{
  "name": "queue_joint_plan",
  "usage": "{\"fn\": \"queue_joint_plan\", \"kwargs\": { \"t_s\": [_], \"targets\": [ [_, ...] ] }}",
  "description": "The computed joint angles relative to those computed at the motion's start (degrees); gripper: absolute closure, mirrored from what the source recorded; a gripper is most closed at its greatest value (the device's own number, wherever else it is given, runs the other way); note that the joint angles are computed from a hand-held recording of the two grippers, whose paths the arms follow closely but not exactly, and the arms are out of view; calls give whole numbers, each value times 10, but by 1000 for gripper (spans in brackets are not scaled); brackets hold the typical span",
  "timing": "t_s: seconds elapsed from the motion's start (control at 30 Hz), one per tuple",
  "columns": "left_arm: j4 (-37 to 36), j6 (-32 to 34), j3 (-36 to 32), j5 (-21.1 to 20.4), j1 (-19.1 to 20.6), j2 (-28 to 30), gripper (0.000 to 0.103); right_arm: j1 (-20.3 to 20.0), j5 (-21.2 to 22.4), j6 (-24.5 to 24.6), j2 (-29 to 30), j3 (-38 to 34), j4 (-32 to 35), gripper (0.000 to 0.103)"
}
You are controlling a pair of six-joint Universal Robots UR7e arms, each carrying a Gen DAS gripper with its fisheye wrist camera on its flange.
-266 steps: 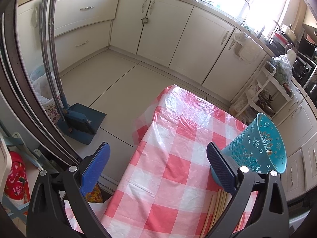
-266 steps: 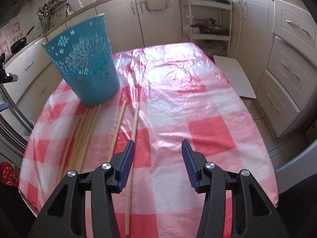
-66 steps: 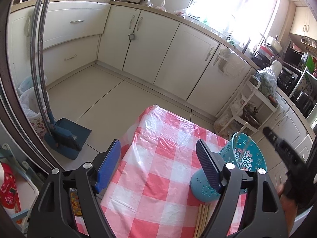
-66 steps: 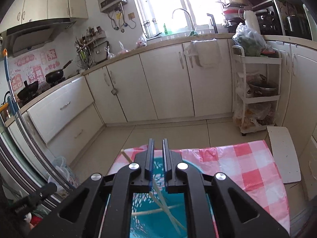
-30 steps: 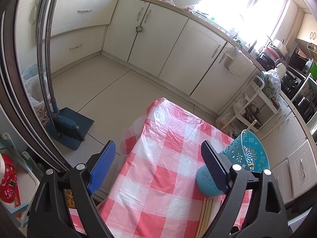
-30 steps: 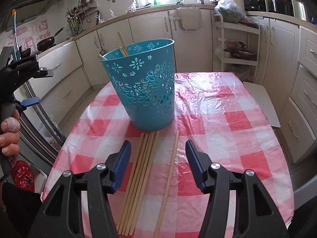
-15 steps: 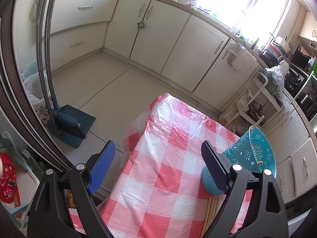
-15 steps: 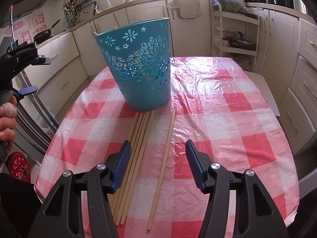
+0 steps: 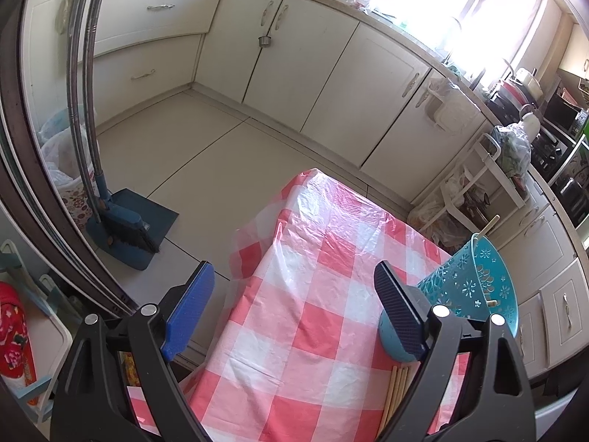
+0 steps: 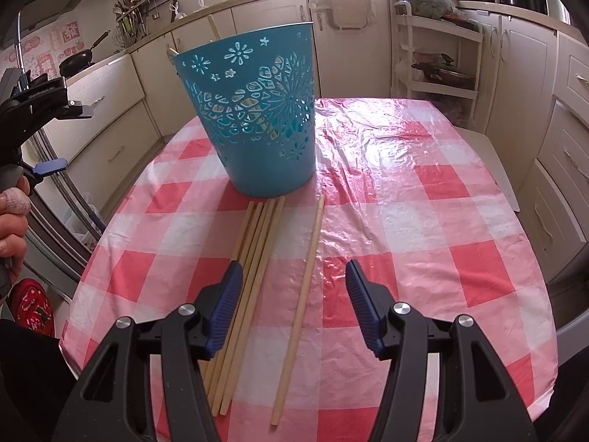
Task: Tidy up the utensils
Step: 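Move the open right tool down over the loose wooden sticks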
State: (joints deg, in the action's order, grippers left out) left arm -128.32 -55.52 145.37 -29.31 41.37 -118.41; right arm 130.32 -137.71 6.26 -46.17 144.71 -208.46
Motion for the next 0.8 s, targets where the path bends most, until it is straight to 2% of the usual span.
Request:
{"fn": "queue_joint_plan", "kwargs": {
  "t_s": [0.53, 0.8],
  "targets": [
    [0, 1, 2, -2, -1, -3, 18, -3, -2, 6, -3, 7, 2, 45],
    [45, -27, -2, 4, -20, -11, 18, -4, 0, 11, -7, 14, 0, 45]
  ]
}}
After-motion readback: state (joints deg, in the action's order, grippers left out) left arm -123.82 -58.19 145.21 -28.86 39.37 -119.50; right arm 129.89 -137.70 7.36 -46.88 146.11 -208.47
